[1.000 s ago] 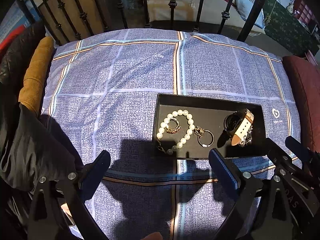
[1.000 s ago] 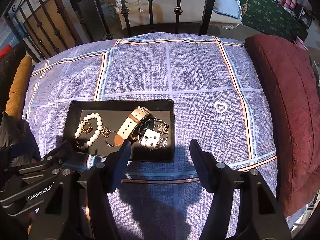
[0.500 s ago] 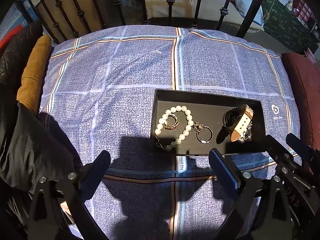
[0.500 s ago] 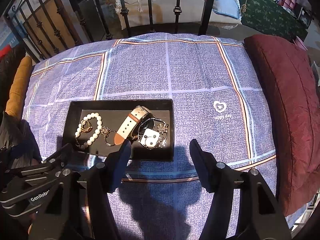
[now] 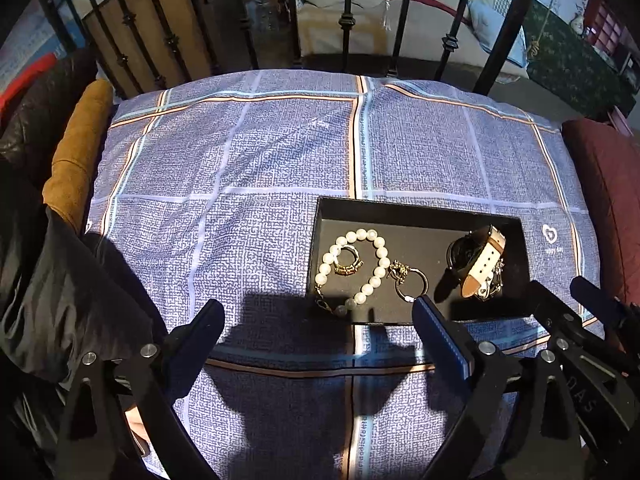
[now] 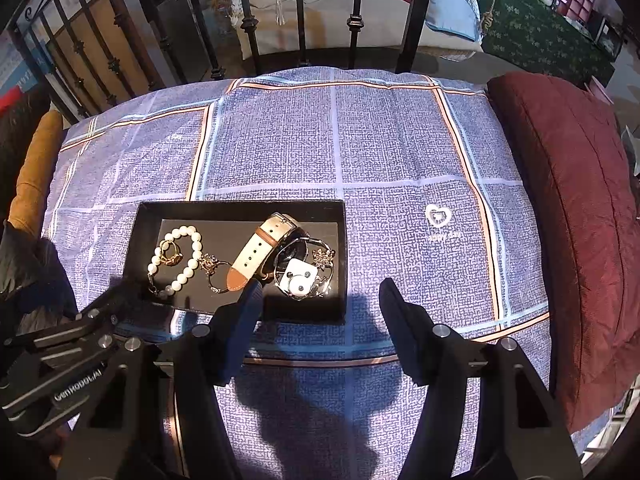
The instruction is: Organize jewelry
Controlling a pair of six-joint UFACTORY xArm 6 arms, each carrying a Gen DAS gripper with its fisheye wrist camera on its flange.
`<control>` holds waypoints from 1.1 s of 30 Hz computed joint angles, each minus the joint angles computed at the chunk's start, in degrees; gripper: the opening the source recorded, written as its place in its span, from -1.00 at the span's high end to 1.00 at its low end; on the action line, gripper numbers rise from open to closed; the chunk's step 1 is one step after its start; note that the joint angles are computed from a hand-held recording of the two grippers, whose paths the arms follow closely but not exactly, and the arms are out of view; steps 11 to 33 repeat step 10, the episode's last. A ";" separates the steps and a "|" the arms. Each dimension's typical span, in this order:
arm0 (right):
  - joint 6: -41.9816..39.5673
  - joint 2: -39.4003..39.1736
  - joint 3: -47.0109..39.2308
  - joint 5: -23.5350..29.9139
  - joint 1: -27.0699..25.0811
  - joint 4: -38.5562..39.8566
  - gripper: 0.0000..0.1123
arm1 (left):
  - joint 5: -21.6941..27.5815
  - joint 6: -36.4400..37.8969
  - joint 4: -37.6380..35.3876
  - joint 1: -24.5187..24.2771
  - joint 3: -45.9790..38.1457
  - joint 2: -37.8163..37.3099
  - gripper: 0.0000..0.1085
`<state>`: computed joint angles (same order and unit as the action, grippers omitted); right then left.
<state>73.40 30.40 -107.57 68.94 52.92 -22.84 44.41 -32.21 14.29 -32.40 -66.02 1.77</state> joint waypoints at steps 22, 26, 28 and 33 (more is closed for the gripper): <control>0.19 0.19 -0.30 -0.12 -0.01 0.01 -0.09 | 4.57 -0.56 -0.01 0.13 -2.93 1.86 -0.77; 0.19 0.19 -0.30 -0.12 -0.01 0.01 -0.09 | 4.57 -0.56 -0.01 0.13 -2.93 1.86 -0.77; 0.19 0.19 -0.30 -0.12 -0.01 0.01 -0.09 | 4.57 -0.56 -0.01 0.13 -2.93 1.86 -0.77; 0.19 0.19 -0.30 -0.12 -0.01 0.01 -0.09 | 4.57 -0.56 -0.01 0.13 -2.93 1.86 -0.77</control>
